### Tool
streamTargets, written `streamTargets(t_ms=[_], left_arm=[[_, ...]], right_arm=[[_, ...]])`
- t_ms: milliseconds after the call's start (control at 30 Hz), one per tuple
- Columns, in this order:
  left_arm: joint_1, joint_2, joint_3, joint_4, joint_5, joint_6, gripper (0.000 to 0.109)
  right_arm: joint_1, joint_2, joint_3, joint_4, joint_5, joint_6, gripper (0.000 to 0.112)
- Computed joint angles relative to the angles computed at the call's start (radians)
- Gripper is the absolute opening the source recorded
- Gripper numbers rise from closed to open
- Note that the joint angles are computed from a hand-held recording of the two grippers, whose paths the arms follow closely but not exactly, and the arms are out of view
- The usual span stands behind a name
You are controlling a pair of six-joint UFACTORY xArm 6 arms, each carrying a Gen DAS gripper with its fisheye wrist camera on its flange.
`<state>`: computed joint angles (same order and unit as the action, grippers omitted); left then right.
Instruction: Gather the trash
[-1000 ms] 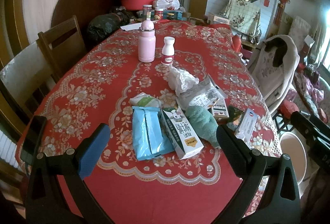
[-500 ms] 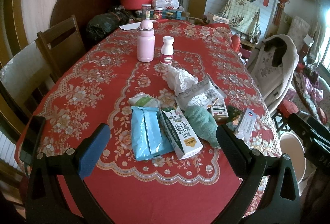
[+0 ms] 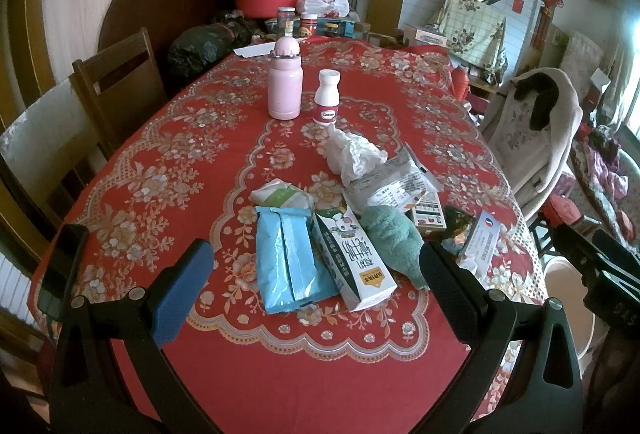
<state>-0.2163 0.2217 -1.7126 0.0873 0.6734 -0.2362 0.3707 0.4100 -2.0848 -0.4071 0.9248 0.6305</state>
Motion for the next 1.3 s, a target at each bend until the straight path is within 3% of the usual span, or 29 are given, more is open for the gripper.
streamTargets(t_ms=[900,1300], left_arm=[[-0.005,0.066,-0.084,-0.023,0.06,-0.001,0.102],[0.003,0.078,-0.093,-0.037,0.065,0.013,0.102]], right_arm=[[-0.006,0.038,-0.035,0.024,0.029,-0.012,0.099],[-0.014,0.108,-0.139,0.062,0.086,-0.046,0.099]])
